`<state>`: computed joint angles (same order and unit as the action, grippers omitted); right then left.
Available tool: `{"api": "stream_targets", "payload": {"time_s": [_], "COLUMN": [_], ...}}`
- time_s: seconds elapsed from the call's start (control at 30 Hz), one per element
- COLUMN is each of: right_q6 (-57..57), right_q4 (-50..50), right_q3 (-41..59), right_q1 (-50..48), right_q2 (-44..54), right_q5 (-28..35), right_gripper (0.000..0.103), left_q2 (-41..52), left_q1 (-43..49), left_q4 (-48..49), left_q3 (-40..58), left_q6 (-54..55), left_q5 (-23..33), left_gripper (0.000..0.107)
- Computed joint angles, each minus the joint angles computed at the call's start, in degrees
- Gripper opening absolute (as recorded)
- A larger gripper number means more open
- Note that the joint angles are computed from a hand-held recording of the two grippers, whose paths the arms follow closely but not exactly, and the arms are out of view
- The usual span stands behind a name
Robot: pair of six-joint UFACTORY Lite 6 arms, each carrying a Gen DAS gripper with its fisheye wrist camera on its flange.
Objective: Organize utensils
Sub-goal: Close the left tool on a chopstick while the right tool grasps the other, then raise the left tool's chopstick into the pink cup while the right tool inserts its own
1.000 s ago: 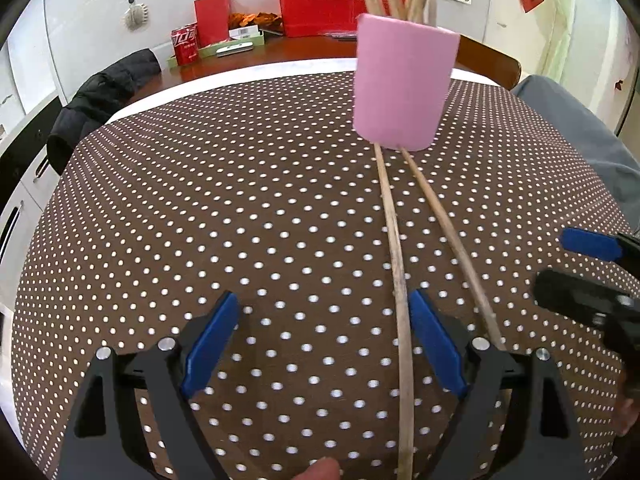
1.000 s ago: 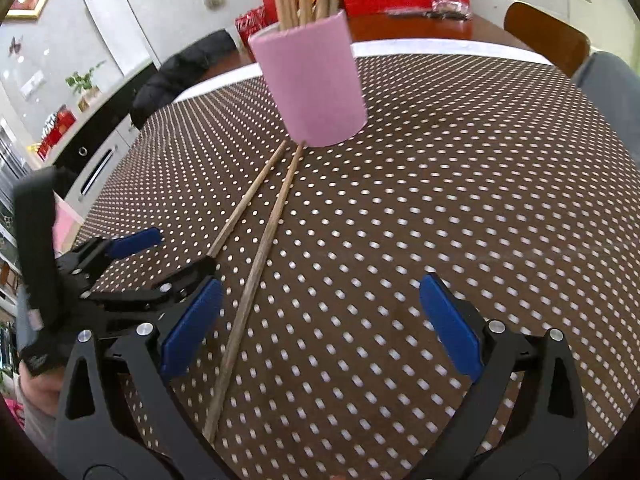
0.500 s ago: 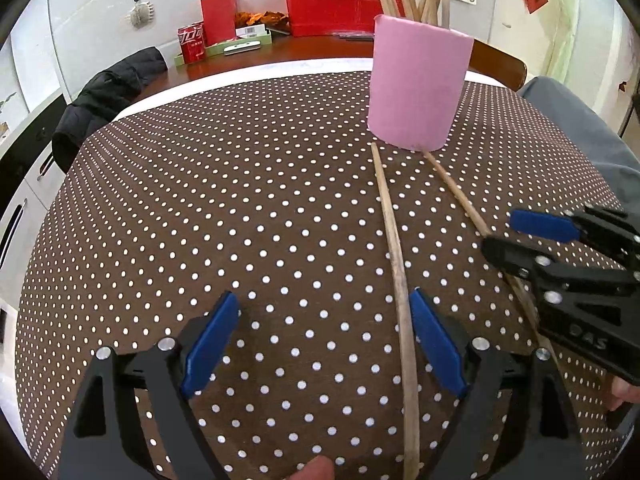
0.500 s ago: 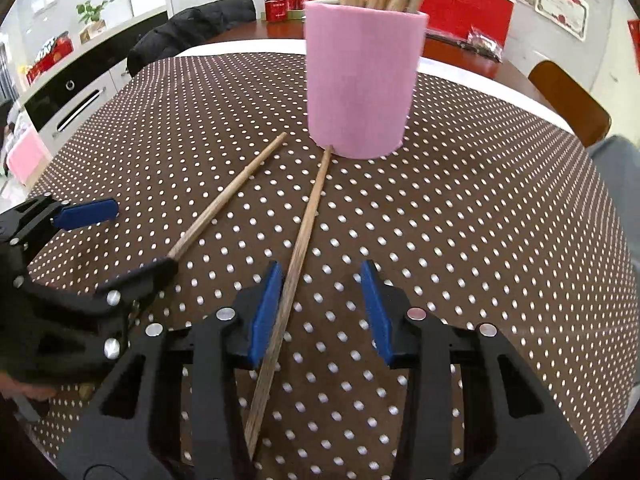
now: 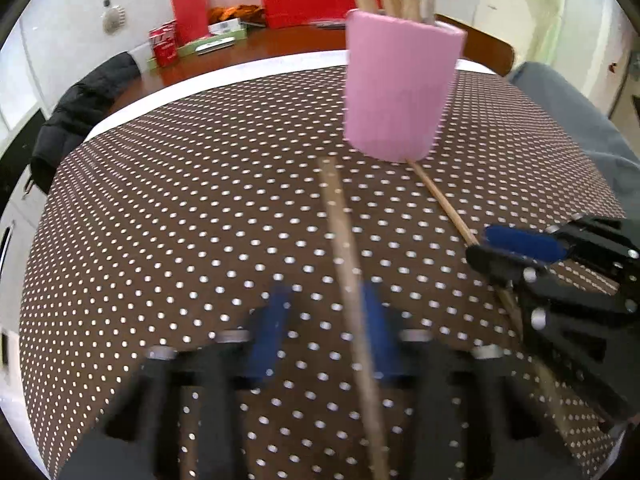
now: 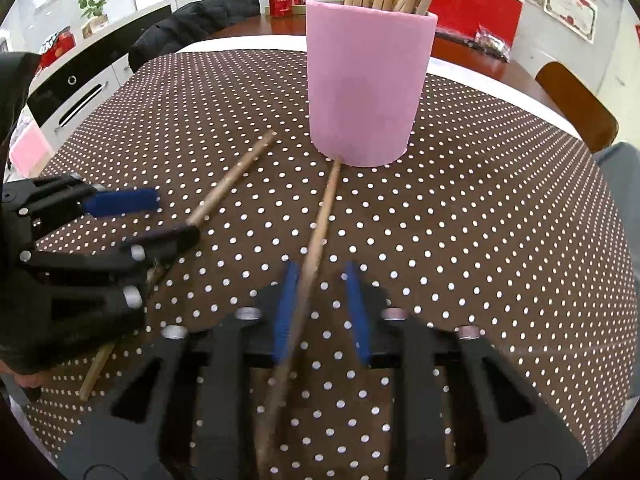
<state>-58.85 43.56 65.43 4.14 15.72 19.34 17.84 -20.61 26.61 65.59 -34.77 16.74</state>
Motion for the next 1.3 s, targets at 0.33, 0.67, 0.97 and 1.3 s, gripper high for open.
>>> {"api": "stream_targets", "payload": {"time_s": [0.33,0.67,0.97,1.3], "right_q6": [-22.18,-28.67,-27.16,-23.59], "right_q4": [22.62,31.91,35.39,37.04], "right_q3": [-5.23,-7.32,-4.67,4.85], "right_q1": [-11.11,-18.86,-22.44,-23.51], "right_q2": [-4.67,-10.64,-13.64,-12.44], "right_q5": [16.49,32.44,39.0,41.22], "right_gripper": [0.006,0.006,0.006,0.006], "left_q2": [-9.06,-22.3,-25.8,-26.38], "left_q1": [1.32,-1.68,-5.82,-5.61], "left_q4": [2.93,25.18,28.89,31.79], "left_q3": [-9.24,-15.72,-11.51,-2.88], "left_q6": [-9.88,-36.03,-39.17,-38.98], "left_q5": [-4.39,-3.34,2.08,1.96], "left_gripper": [0.006,0.006,0.006,0.006]}}
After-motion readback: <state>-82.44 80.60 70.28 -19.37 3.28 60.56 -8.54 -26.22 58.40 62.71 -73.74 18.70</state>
